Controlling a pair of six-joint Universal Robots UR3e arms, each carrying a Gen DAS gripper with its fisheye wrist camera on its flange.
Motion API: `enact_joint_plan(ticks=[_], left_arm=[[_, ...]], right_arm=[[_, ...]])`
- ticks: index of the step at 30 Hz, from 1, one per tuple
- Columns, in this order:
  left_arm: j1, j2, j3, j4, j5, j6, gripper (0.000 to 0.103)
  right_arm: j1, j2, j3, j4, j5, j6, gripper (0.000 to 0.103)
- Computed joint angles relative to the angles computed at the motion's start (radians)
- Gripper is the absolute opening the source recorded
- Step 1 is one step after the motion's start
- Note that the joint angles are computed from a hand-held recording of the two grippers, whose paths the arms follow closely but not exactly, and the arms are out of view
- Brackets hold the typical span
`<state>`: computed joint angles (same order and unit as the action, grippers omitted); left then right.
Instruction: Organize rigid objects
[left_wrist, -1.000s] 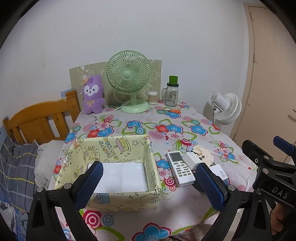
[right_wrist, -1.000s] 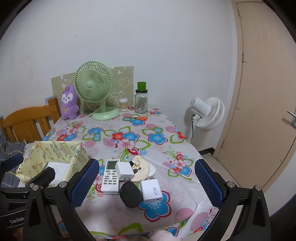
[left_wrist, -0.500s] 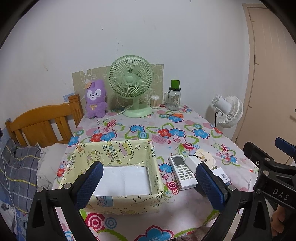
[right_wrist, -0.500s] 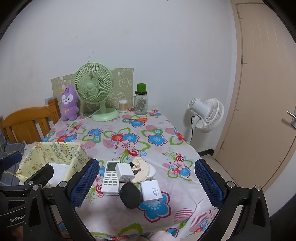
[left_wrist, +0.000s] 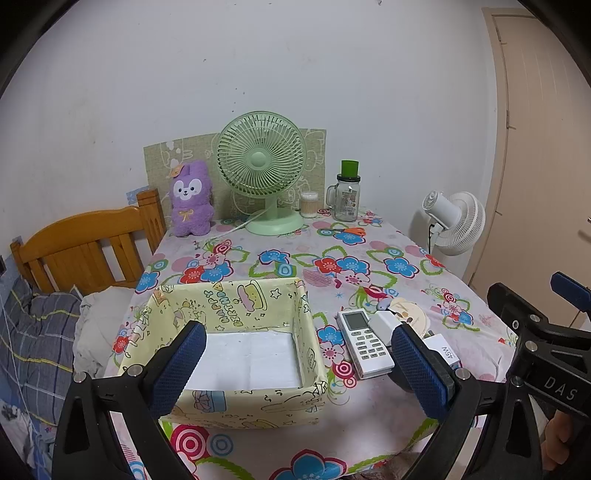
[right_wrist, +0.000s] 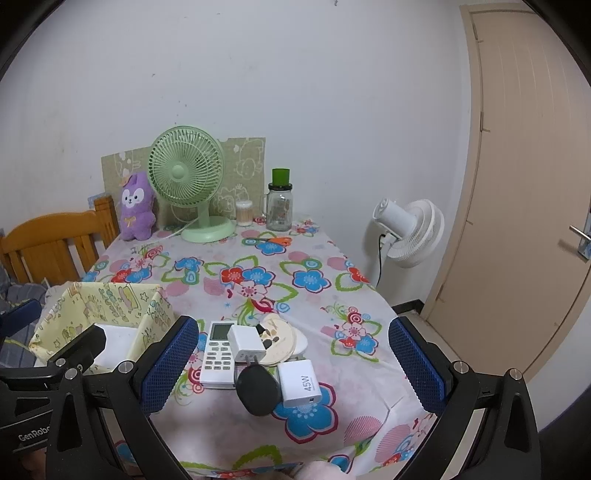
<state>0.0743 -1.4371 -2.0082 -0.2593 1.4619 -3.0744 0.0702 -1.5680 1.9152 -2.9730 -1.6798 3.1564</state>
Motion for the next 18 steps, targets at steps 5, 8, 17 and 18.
enact_joint_plan(ticks=[5, 8, 17, 18], left_arm=[[-0.003, -0.004, -0.002, 0.005, 0.004, 0.001, 0.1], [-0.002, -0.004, -0.002, 0.006, 0.002, 0.002, 0.1], [-0.002, -0.003, -0.007, 0.01, 0.001, 0.001, 0.1], [-0.001, -0.002, -0.008, 0.009, -0.003, 0.001, 0.1]], right_arm=[[0.0, -0.003, 0.008, -0.003, 0.002, 0.001, 0.103], [0.0, -0.005, 0.008, 0.001, 0.003, 0.002, 0.103], [-0.001, -0.008, 0.015, -0.001, 0.006, 0.003, 0.103], [-0.001, -0.01, 0.018, -0.002, 0.007, 0.004, 0.103]])
